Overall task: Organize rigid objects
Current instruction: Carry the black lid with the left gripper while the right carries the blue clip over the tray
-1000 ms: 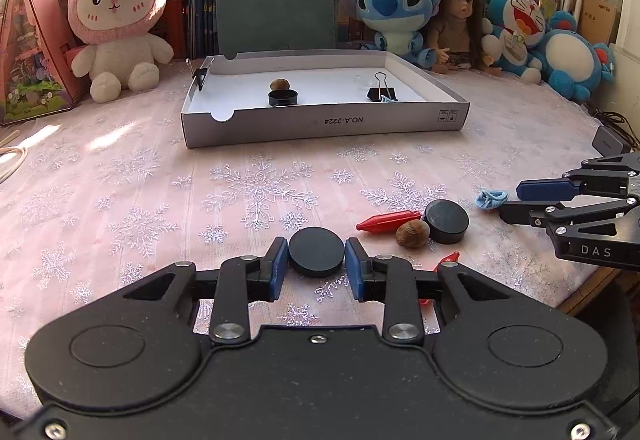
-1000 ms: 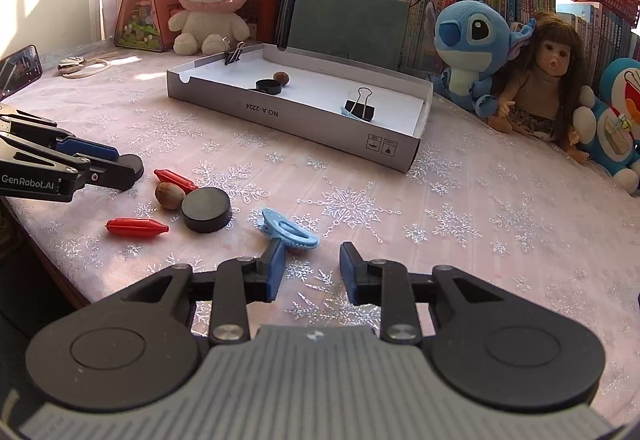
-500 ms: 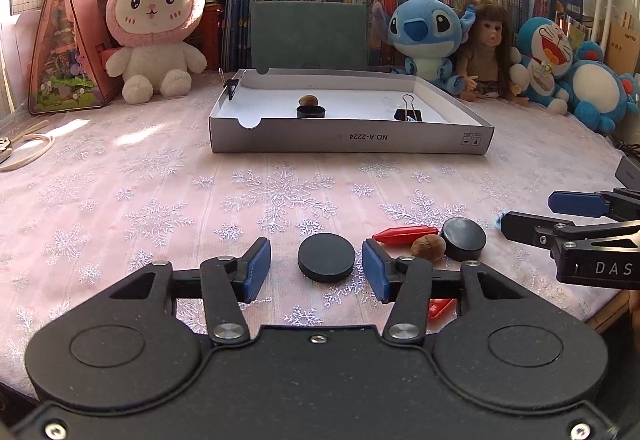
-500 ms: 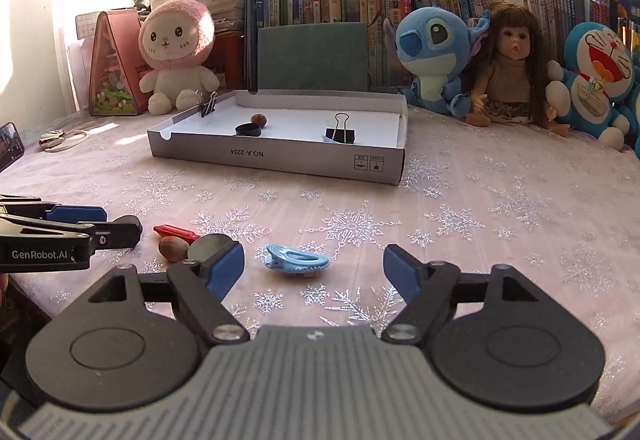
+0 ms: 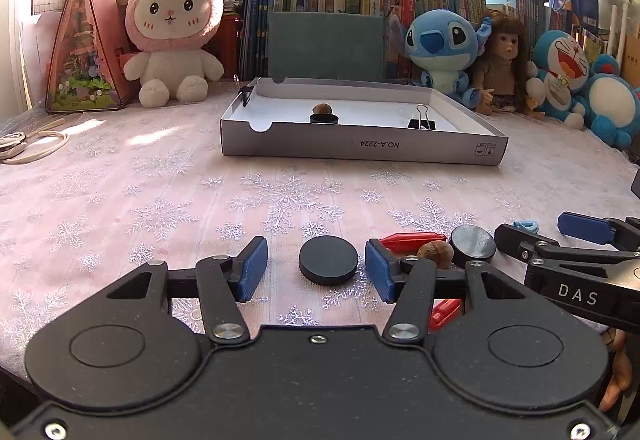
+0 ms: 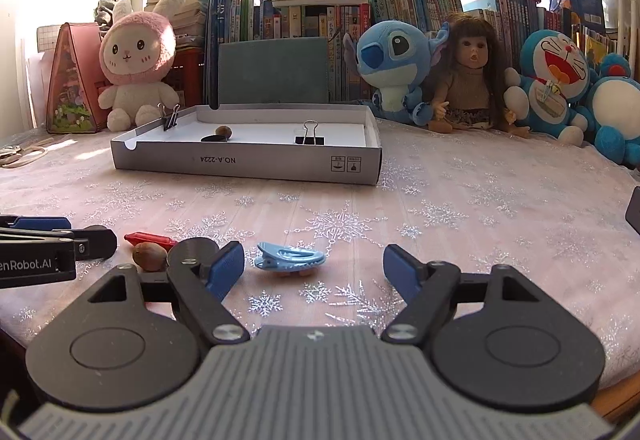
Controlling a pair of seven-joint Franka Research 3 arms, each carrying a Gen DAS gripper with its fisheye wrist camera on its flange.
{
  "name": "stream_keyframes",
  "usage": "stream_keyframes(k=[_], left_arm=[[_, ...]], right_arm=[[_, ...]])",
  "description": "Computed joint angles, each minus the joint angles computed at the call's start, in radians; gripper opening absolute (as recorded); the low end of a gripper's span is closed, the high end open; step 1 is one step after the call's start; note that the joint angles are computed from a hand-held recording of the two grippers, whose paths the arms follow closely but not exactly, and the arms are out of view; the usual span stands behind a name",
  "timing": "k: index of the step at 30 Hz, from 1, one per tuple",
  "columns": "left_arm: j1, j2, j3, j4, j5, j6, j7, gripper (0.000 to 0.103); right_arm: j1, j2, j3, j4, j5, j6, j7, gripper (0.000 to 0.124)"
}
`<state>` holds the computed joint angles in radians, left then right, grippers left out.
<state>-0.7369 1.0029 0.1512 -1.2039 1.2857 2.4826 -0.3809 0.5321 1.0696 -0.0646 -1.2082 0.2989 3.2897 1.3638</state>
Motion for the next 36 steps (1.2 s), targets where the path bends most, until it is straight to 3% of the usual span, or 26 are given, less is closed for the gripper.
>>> stream_keyframes(k=[4, 11, 15, 17, 36], left_arm=[[-0.002, 0.016, 0.0, 0.023, -0.01, -0.014, 0.022, 0.055], [-0.007, 0.027, 0.007, 0.038, -0.02, -0.019, 0.034, 0.053], [-0.01, 0.029, 0.01, 0.042, -0.019, -0.022, 0.041, 0.033], [-0.01, 0.029, 0.009, 0.043, -0.019, -0.018, 0.046, 0.03], [-0.01, 0.02, 0.027, 0.061, 0.023, -0.018, 0.049, 0.03]], right_arm=[[-0.005, 0.002, 0.009, -0.003, -0.002, 0.008, -0.006, 0.084], [-0.041, 0.003, 0.07, -0.003, -0.015, 0.027, -0.037, 0.063], [-0.045, 0.006, 0.079, -0.001, -0.011, 0.039, -0.049, 0.049], [-0.042, 0.005, 0.076, -0.001, -0.007, 0.035, -0.054, 0.044], [-0.042, 0.04, 0.069, 0.095, -0.008, -0.004, -0.046, 0.044]])
